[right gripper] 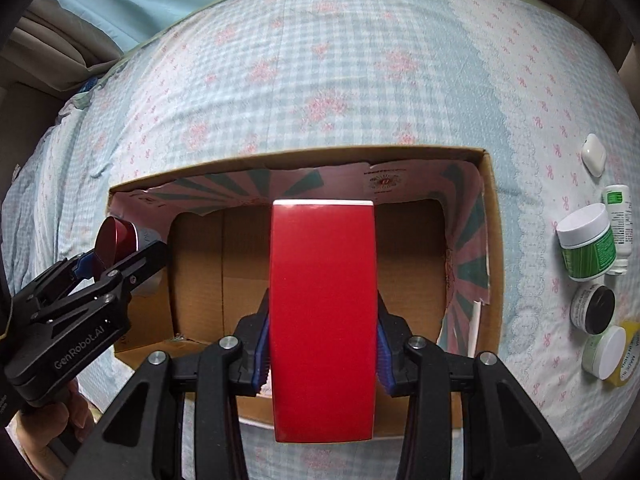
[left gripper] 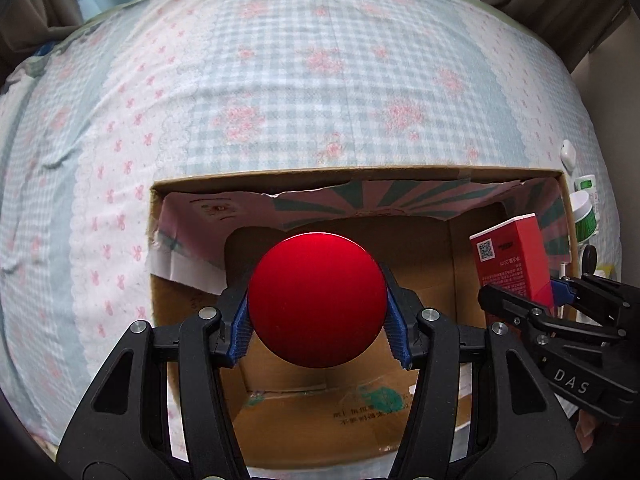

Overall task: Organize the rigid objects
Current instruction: 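Carry the red ball and red box into the cardboard box and release both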

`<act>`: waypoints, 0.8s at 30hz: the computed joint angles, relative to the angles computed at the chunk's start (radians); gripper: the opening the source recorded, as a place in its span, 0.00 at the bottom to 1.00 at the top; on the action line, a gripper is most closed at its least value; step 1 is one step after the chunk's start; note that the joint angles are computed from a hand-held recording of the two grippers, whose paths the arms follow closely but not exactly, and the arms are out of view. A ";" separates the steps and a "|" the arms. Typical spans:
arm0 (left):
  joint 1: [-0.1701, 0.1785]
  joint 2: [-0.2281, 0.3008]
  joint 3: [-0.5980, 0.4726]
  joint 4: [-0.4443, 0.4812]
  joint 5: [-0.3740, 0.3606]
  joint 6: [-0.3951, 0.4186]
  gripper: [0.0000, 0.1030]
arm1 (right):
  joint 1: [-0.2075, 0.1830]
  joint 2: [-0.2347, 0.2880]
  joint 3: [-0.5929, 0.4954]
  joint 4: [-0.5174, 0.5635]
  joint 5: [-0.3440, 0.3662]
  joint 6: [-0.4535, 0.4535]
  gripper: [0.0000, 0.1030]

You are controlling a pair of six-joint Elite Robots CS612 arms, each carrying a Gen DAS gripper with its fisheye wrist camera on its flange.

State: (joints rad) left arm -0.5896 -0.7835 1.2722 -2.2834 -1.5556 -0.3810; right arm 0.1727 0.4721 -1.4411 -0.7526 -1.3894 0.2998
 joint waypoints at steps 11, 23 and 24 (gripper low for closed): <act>0.001 0.075 -0.073 0.085 -0.056 0.021 0.49 | 0.006 0.042 -0.004 0.007 0.000 -0.100 0.37; 0.000 0.048 -0.078 0.067 -0.039 0.001 1.00 | 0.017 0.068 -0.080 -0.008 0.014 -0.188 1.00; 0.001 0.039 -0.066 0.063 -0.042 0.000 1.00 | 0.017 0.070 -0.087 -0.006 0.015 -0.183 1.00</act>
State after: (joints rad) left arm -0.5891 -0.7447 1.2057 -2.2205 -1.5973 -0.3812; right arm 0.1896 0.5423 -1.5286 -0.7586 -1.3748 0.1168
